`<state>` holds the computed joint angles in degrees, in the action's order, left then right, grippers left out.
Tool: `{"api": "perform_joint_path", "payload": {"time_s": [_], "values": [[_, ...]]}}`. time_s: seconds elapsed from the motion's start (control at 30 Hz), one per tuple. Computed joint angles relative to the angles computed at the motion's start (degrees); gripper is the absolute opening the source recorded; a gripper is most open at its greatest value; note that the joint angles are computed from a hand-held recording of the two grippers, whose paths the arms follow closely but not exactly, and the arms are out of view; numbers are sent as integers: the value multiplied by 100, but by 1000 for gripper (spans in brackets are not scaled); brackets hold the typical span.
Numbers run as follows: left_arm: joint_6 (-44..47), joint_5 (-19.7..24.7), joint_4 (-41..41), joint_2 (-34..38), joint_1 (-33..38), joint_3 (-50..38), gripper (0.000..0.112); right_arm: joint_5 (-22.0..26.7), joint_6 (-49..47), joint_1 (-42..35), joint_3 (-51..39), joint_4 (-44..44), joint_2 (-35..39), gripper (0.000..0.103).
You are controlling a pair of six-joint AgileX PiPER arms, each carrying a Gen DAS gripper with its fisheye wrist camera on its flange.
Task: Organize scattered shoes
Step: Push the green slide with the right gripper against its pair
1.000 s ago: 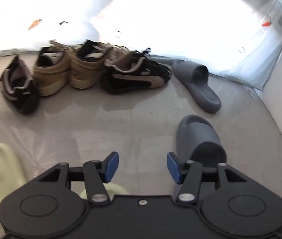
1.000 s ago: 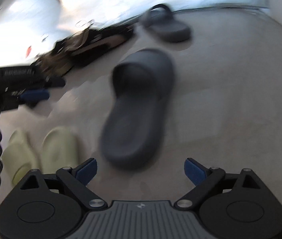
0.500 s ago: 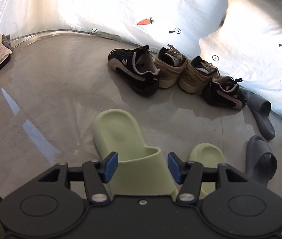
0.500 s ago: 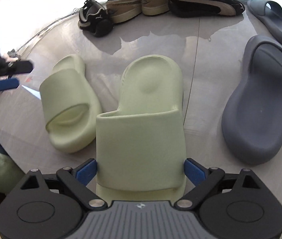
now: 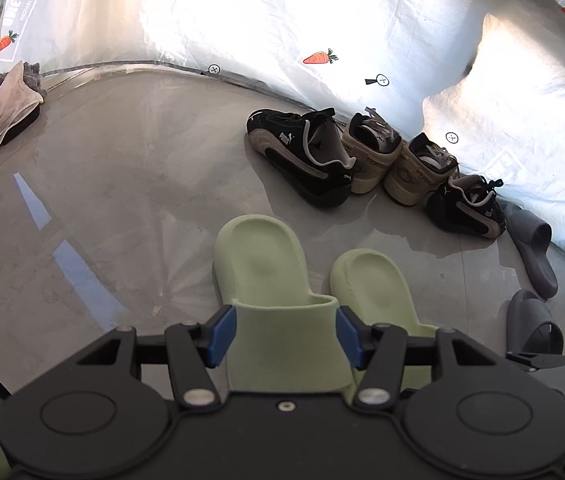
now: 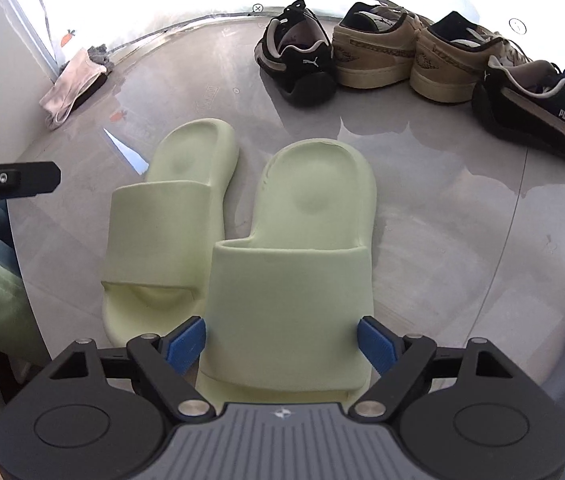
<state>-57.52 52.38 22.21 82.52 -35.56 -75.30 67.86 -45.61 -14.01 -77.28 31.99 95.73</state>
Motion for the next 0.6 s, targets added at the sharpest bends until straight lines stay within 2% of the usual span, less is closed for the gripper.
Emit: {"api": "perform_joint_path", "payload": {"time_s": [0.07,0.2,0.37,0.47,0.6], "values": [[55,-46,-62,-25,60,38,56,-5,396,93,71,62,-51,84],[128,-120,-54,-50,133,88,56,37,1292,376,232,-91,-271,76],[147,-179,-45,-121,212,147,56,-334,2645,707,705,-378,-717,75],[138,-188,0,-189,230,196,56,-423,3280,700,586,-316,-592,74],[326,-217,-118,-282,367,241,56,-407,2951,745,138,-148,-143,74]]}}
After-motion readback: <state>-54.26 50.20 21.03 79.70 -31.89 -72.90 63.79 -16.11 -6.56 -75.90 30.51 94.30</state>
